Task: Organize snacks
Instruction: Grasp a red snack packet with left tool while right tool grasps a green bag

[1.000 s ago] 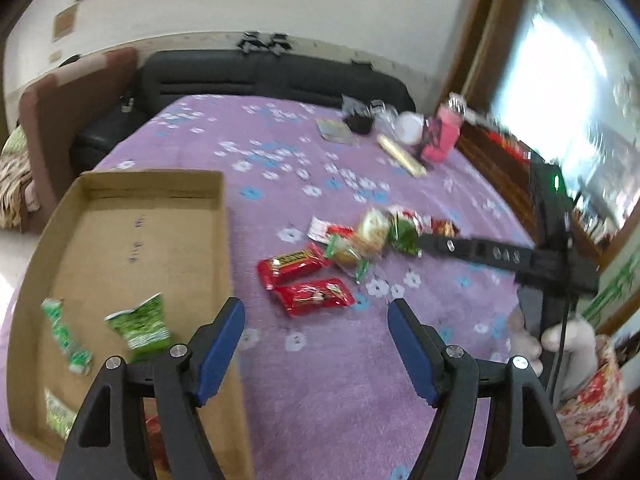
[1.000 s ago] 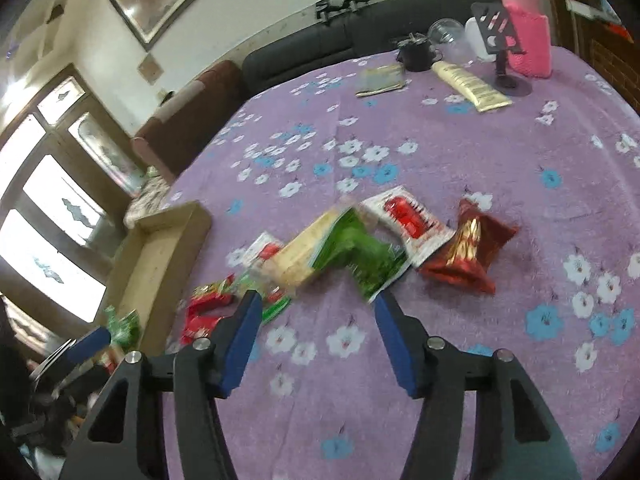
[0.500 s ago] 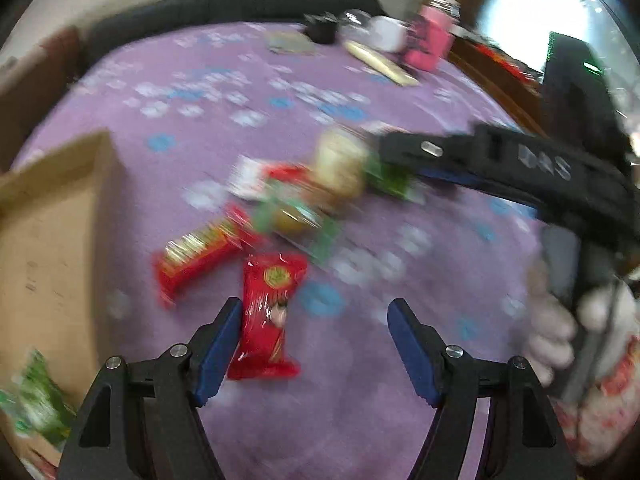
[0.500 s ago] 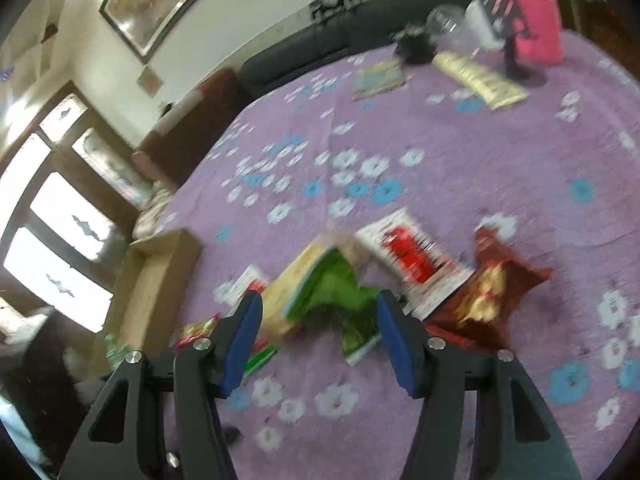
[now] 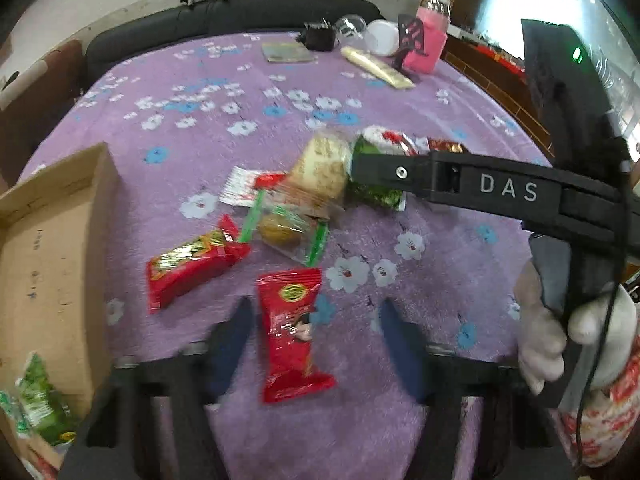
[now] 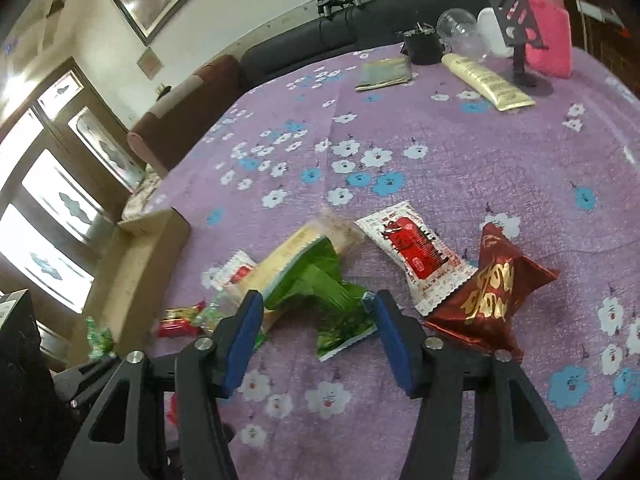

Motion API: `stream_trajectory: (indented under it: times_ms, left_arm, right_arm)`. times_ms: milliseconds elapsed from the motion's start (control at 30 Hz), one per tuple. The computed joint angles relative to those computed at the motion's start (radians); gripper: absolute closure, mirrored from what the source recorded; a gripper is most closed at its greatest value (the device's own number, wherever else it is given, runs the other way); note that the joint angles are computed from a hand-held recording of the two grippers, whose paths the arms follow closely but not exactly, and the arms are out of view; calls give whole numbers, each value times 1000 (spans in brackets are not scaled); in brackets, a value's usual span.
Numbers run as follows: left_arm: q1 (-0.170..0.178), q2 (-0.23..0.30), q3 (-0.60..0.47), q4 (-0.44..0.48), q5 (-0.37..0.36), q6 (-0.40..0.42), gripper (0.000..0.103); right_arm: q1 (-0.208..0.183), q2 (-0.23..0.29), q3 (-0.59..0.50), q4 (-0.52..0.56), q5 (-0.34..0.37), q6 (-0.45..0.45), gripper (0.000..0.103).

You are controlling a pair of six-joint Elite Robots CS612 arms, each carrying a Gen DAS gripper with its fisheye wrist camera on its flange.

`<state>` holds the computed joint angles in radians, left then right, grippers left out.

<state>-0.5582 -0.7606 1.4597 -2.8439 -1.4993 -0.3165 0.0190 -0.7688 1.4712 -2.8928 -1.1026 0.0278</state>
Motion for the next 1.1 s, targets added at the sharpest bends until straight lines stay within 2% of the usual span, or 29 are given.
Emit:
stream_trajectory:
  times_ms: [33,67,133,333,367,400,433,467,500,667,733,767,800,833,900,1000,1033,1067,1100]
  left_arm:
    - [-7,2,-4,-1,35,11,62]
    - [-9,3,-6,3,43,15,69]
    - [-7,6,-10,-1,38,12,69]
    - [-6,10,-3,-36,27,-6,70]
    - [-6,6,4,-46,23,-11,70]
    - [-7,4,9,-57,19,-16,70]
    - [-6,3,13,-73,10,-26,70]
    - [-5,-1,20,-88,4,-33,70]
    - [-5,-8,31,-107,2,-42,70]
    - [-1,-54,103,-193,-3,-68,70]
    - [4,-69,126,-220,-9,-79,73]
    - [6,-75,136,-232,-14,-84,81]
    - [8,-81,145,-244,-18,-90,81]
    - [10,-86,157,-259,-18,-98,81]
    - [12,-96,174,-278,-9,-110,81]
    - [15,-106,190,-285,-4,-127,81]
    - [16,-107,191,-280,-7,-131,81]
    - [17,-105,189,-278,-16,-134,80]
    - [18,-100,183,-270,-28,-135,77]
  right_arm:
    - [0,0,0,-1,-9,-1,54]
    - [-1,1,1,-7,-6,2,55]
    - [-1,1,3,-19,-14,0,57]
    - [18,3,12,-76,-75,-83,57]
    - [18,2,13,-74,-73,-89,68]
    - [17,0,12,-61,-69,-93,93]
    - [13,-1,8,-32,-43,-97,95]
    - [9,-2,11,-30,-23,-85,102]
    - [9,-5,16,-29,-27,-83,103]
    - [4,-20,41,-83,-15,-60,102]
    - [5,-21,41,-103,-17,-53,85]
    - [9,-19,38,-113,-31,-48,63]
    - [13,-16,35,-130,-44,-45,51]
    - [18,-12,28,-139,-54,-52,50]
    - [30,-3,1,-87,-71,-97,50]
    - [52,18,-36,-31,-158,-151,50]
    - [55,23,-43,-19,-172,-157,53]
    - [55,25,-46,-4,-180,-151,71]
    - [53,25,-43,-2,-179,-139,75]
